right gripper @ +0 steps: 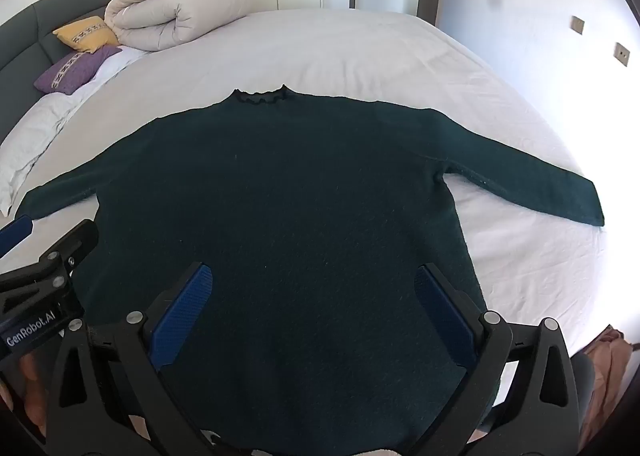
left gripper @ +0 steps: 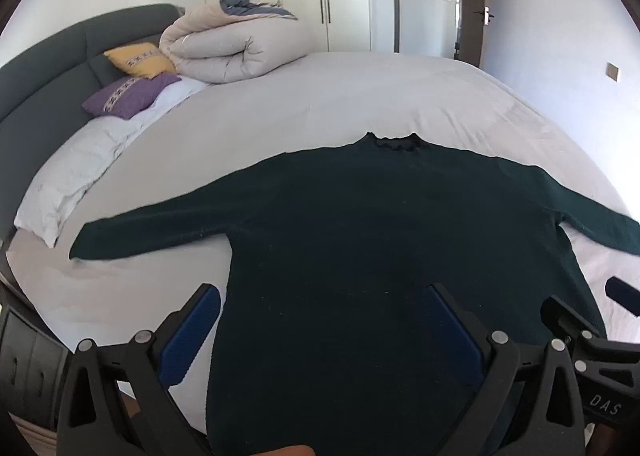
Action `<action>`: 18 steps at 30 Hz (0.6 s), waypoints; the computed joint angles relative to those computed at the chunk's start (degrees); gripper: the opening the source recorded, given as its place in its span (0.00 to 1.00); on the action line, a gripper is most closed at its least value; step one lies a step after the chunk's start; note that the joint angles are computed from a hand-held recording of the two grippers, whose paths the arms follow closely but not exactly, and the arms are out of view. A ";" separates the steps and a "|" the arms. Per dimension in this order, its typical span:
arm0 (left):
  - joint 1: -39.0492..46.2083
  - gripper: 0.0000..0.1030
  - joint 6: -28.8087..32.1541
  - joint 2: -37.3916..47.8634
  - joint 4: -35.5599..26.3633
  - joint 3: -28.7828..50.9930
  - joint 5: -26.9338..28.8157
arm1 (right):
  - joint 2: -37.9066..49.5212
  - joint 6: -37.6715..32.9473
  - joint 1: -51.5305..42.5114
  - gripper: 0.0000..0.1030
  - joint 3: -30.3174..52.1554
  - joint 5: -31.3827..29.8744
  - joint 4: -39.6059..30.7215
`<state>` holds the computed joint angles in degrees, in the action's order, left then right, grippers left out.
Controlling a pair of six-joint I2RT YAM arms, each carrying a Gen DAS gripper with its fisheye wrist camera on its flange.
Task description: Fold small clothes
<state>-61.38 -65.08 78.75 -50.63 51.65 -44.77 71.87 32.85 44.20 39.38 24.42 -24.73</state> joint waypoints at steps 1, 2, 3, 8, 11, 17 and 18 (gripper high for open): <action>-0.32 1.00 -0.80 0.15 -0.16 0.17 0.13 | 0.01 0.04 0.04 1.00 -0.03 0.10 0.08; -0.26 1.00 -1.57 -1.02 -0.39 -0.42 0.26 | 0.00 0.06 0.10 1.00 -0.10 0.22 0.22; -0.15 1.00 -1.82 -1.56 -0.49 -0.59 0.80 | 0.00 0.06 0.14 1.00 -0.15 0.28 0.34; 2.55 1.00 1.19 -2.80 0.77 -0.35 3.38 | 0.37 0.28 0.39 1.00 -0.38 0.57 0.89; 3.22 1.00 2.32 -3.30 3.50 -2.88 3.45 | 0.25 0.04 0.21 1.00 -0.06 0.36 0.26; 2.73 1.00 1.25 -3.09 3.02 -3.13 3.20 | 0.55 0.24 0.49 1.00 -0.09 0.60 0.44; 2.65 1.00 1.11 -3.17 3.03 -3.27 3.21 | 0.53 0.16 0.45 1.00 -0.04 0.57 0.36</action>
<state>-58.73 -63.96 75.59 -47.59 48.39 -41.57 72.40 33.01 44.65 39.34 24.99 -24.37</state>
